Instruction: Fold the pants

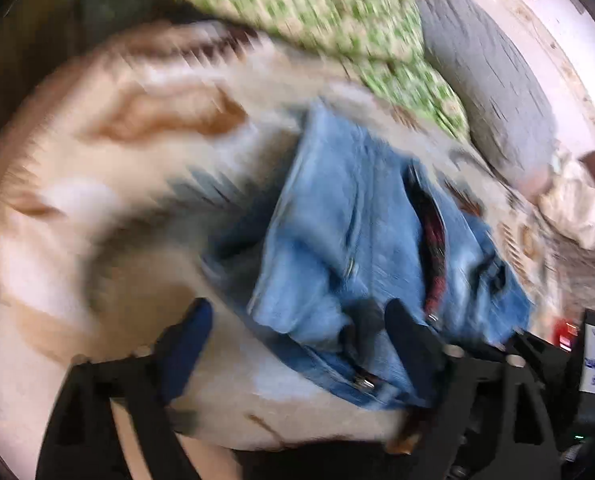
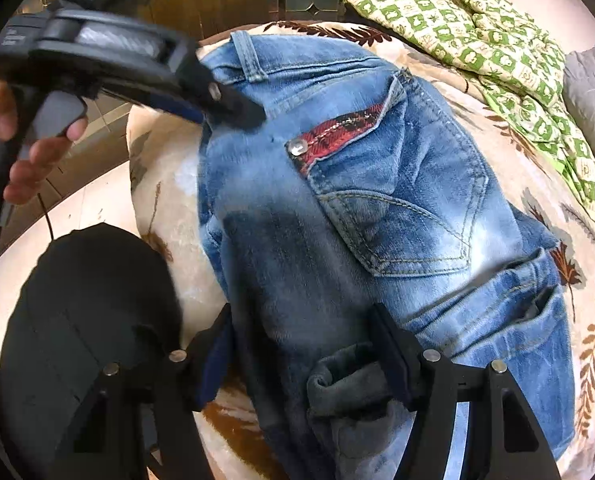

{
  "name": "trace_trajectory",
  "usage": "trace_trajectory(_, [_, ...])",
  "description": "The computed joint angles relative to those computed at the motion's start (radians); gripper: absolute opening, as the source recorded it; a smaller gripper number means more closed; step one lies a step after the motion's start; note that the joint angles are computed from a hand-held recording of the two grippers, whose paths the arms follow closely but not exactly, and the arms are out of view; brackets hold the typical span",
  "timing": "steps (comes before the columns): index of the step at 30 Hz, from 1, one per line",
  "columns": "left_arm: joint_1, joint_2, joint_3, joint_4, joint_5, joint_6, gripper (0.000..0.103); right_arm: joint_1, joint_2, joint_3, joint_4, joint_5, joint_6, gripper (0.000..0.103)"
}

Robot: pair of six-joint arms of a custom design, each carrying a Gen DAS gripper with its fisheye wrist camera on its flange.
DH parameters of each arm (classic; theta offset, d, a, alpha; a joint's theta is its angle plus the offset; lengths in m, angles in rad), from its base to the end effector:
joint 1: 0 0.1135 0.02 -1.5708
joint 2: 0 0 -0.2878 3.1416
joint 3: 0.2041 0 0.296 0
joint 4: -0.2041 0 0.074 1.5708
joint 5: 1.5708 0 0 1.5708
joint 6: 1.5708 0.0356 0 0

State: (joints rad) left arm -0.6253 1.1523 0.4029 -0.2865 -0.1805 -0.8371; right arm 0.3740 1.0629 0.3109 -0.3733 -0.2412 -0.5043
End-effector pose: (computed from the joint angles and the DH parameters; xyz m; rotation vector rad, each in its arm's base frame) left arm 0.1754 -0.1187 0.1291 -0.3402 2.5884 -0.3017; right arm 0.1640 0.0735 0.1128 -1.2009 2.3843 0.2834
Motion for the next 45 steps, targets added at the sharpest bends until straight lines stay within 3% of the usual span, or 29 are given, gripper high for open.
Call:
trace_trajectory(3, [-0.045,-0.02,0.042,-0.084,-0.089,0.022,0.091,-0.02,-0.075,0.033,-0.11,-0.012,-0.017,0.07])
trace_trajectory(7, [-0.084,0.037,0.083,-0.142,-0.173,0.027,0.091,-0.057,-0.138,0.104,-0.211,-0.019,-0.039,0.079])
trace_trajectory(12, [-0.061,0.002,0.028,-0.094,-0.125,-0.011,0.091,-0.098,-0.061,0.264,-0.279,-0.077,-0.023,0.079])
trace_trajectory(14, [-0.06,-0.05,-0.016,-0.091,-0.113,-0.055,0.091,-0.092,0.013,0.34,-0.281,-0.081,0.005,0.079])
trace_trajectory(20, [-0.003,0.013,-0.06,0.039,-0.07,-0.115,0.091,-0.042,0.274,0.594,-0.339,-0.069,0.089,0.079])
trace_trajectory(25, [-0.008,0.127,-0.035,0.097,-0.088,-0.104,0.097,0.045,0.447,0.728,-0.332,0.028,0.105,0.079])
trace_trajectory(29, [0.019,0.231,-0.034,0.171,-0.041,-0.088,0.103,0.099,0.638,0.86,-0.322,0.054,0.118,0.079])
trace_trajectory(33, [0.013,0.252,-0.027,0.181,-0.057,-0.076,0.103,0.141,0.874,1.03,-0.348,0.094,0.125,0.086])
trace_trajectory(35, [0.01,0.254,-0.027,0.192,-0.068,-0.062,0.103,0.152,0.965,1.094,-0.381,0.086,0.127,0.082])
trace_trajectory(36, [0.008,0.245,-0.039,0.218,-0.072,-0.052,0.087,0.165,1.005,1.113,-0.393,0.078,0.109,0.069])
trace_trajectory(37, [0.003,0.223,-0.063,0.267,-0.072,-0.01,0.042,0.177,1.0,1.099,-0.372,0.092,0.102,0.06])
trace_trajectory(38, [-0.014,0.199,-0.062,0.257,-0.082,0.012,0.041,0.185,0.969,1.065,-0.337,0.098,0.085,0.047])
trace_trajectory(40, [-0.037,0.164,-0.055,0.226,-0.093,0.005,0.032,0.177,0.925,1.042,-0.331,0.101,0.078,0.032])
trace_trajectory(45, [-0.167,0.026,0.012,0.027,-0.215,-0.013,0.03,0.125,0.72,0.923,-0.321,0.036,0.036,0.021])
